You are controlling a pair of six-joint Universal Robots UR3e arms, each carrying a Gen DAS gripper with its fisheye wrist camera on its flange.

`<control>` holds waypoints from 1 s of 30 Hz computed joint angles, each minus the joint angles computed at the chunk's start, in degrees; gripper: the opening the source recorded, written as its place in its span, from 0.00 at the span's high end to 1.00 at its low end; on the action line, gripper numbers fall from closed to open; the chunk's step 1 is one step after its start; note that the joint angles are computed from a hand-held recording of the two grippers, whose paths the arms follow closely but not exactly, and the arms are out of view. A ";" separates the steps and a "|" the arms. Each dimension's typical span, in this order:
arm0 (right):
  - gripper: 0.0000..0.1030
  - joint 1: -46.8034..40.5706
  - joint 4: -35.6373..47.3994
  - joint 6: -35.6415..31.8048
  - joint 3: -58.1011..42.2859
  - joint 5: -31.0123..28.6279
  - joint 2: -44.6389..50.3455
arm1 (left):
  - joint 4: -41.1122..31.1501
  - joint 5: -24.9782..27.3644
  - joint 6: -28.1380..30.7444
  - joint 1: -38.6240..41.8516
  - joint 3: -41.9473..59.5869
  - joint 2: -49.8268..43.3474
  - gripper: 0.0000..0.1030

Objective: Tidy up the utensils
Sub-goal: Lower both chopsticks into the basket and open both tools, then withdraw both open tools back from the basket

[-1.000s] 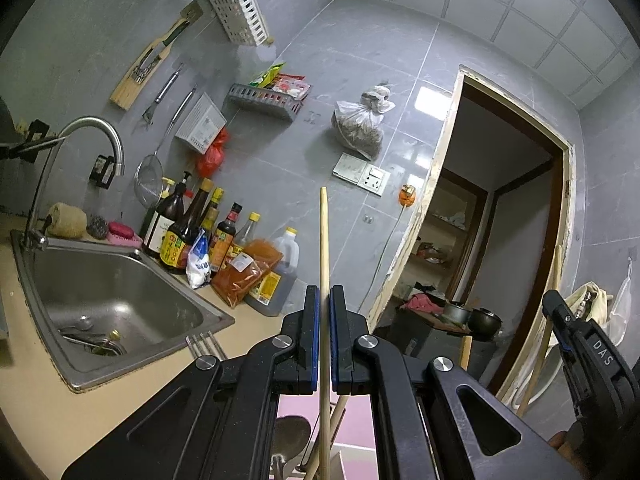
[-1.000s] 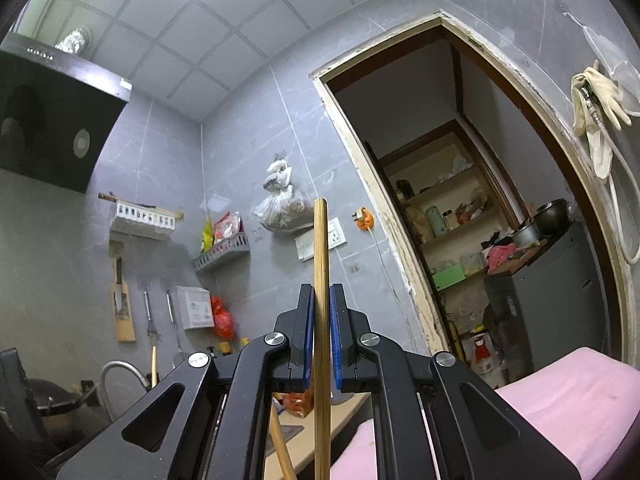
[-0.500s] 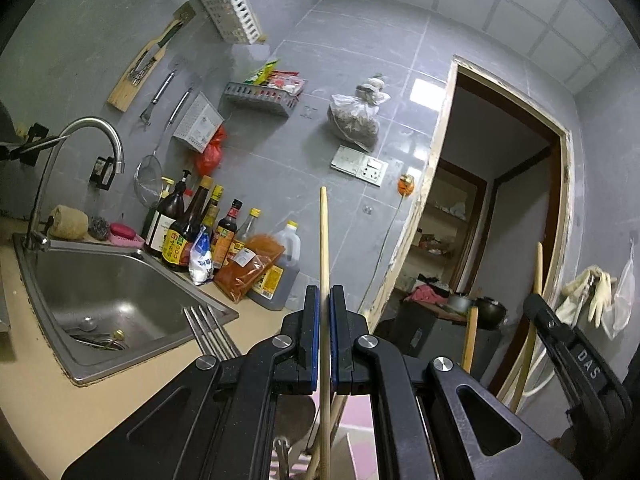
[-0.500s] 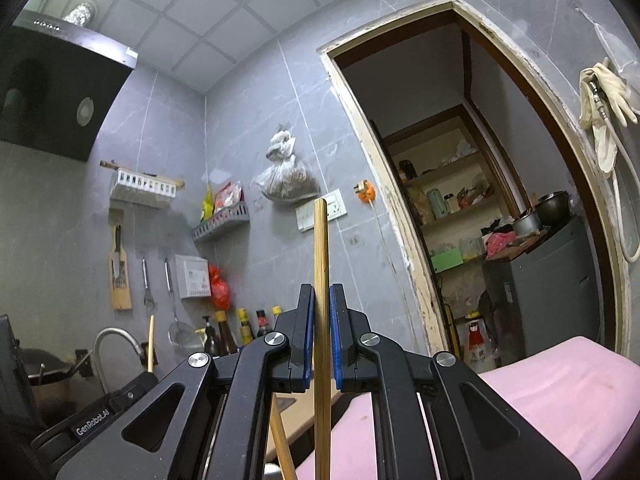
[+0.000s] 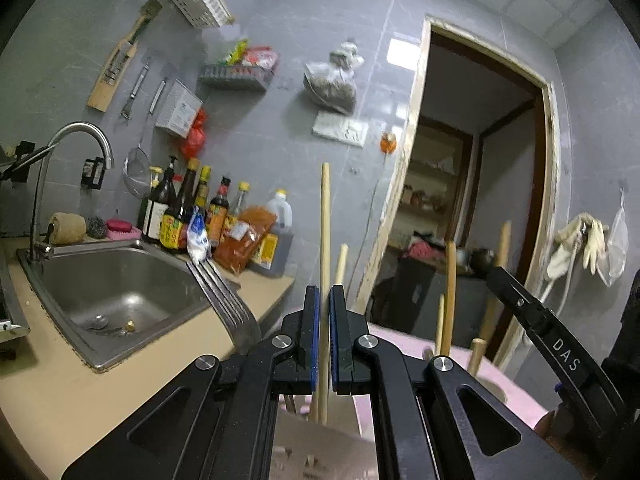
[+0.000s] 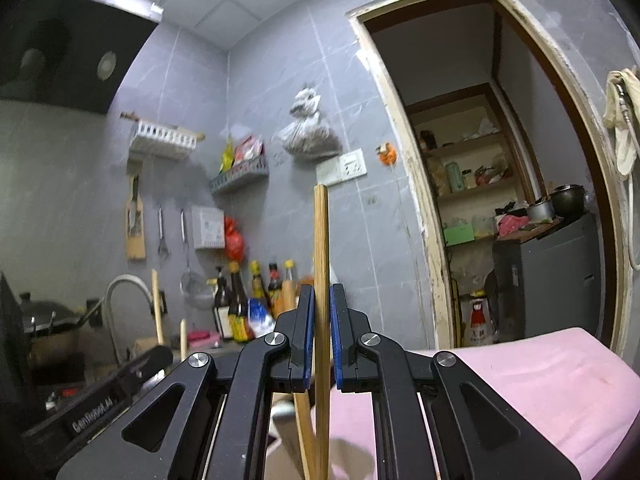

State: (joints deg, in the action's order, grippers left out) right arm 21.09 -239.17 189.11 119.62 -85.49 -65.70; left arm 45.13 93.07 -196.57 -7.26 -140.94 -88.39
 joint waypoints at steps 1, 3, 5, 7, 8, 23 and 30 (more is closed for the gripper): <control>0.94 -0.03 0.41 -0.26 0.57 0.29 -0.44 | -1.26 -1.00 0.10 0.46 -0.51 0.96 0.97; 0.94 -0.28 1.11 -0.73 2.12 1.06 -1.61 | -3.79 -2.88 0.32 1.30 -1.53 2.83 0.97; 0.94 -0.50 2.19 -1.20 3.58 1.75 -2.89 | -5.87 -4.59 0.40 2.25 -2.59 4.71 0.97; 0.93 -0.71 2.61 -1.40 4.76 2.27 -3.73 | -8.26 -6.70 0.57 3.36 -3.36 6.77 0.97; 0.93 -0.88 2.53 -1.32 5.49 2.51 -4.13 | -9.44 -7.19 0.67 3.53 -3.66 7.77 0.97; 0.77 -2.78 3.01 -1.65 16.65 3.26 -14.07 | -23.70 -3.39 1.45 -2.95 -3.45 17.54 0.72; 0.68 -7.14 6.73 -2.36 26.08 5.87 -24.87 | -32.08 7.05 1.90 -12.46 0.39 19.74 0.62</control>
